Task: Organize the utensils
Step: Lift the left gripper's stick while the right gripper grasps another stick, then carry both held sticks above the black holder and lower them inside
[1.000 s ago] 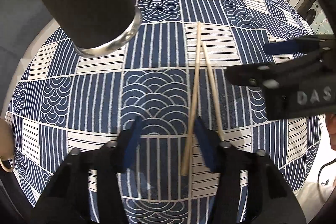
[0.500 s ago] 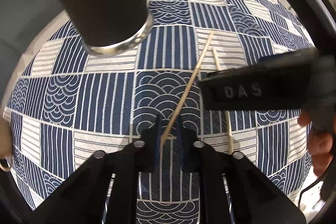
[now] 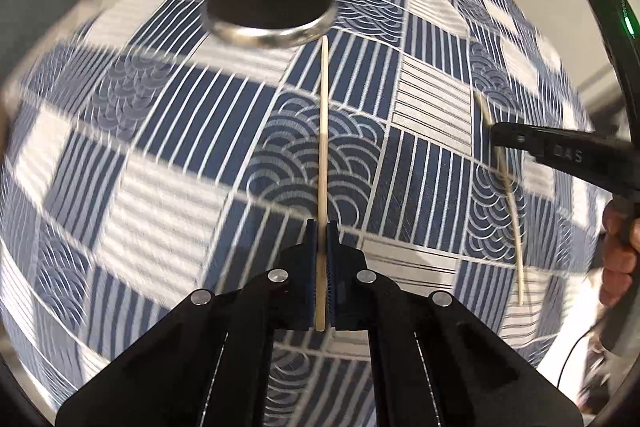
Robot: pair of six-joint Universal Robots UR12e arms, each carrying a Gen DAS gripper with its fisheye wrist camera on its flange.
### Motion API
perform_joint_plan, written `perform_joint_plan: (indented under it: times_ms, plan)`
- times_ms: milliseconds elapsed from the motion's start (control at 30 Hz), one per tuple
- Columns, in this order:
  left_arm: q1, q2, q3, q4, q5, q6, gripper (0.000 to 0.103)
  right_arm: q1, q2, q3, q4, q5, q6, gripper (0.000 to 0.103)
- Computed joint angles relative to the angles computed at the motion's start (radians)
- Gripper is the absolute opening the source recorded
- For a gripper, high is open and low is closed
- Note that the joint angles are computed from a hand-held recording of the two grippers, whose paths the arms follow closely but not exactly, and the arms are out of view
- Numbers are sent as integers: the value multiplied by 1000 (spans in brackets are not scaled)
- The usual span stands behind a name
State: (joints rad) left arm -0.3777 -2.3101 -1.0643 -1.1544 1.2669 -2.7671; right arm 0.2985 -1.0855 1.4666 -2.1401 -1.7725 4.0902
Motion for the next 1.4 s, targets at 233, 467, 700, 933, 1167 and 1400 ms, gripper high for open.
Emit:
perform_joint_plan:
  times_ms: [233,467,700,933,1167,1400]
  plan:
    - [36,53,-96,32,-61,-179,5,-28,-87,111,-138,-7,-56,4]
    - [57,65,-82,33,-1,-223,5,-67,-124,121,-214,-73,-95,4]
    - [76,17,68,14,10,-129,5,-52,-119,39,-221,-176,-91,4]
    - [92,-49,244,40,-34,-97,5,-18,-88,-35,-307,-285,-103,4]
    - [97,-75,312,228,-154,-166,5,-3,-34,-89,-470,-339,-232,4]
    - [91,-112,339,384,-313,-295,5,-17,18,-152,-610,-323,-387,4]
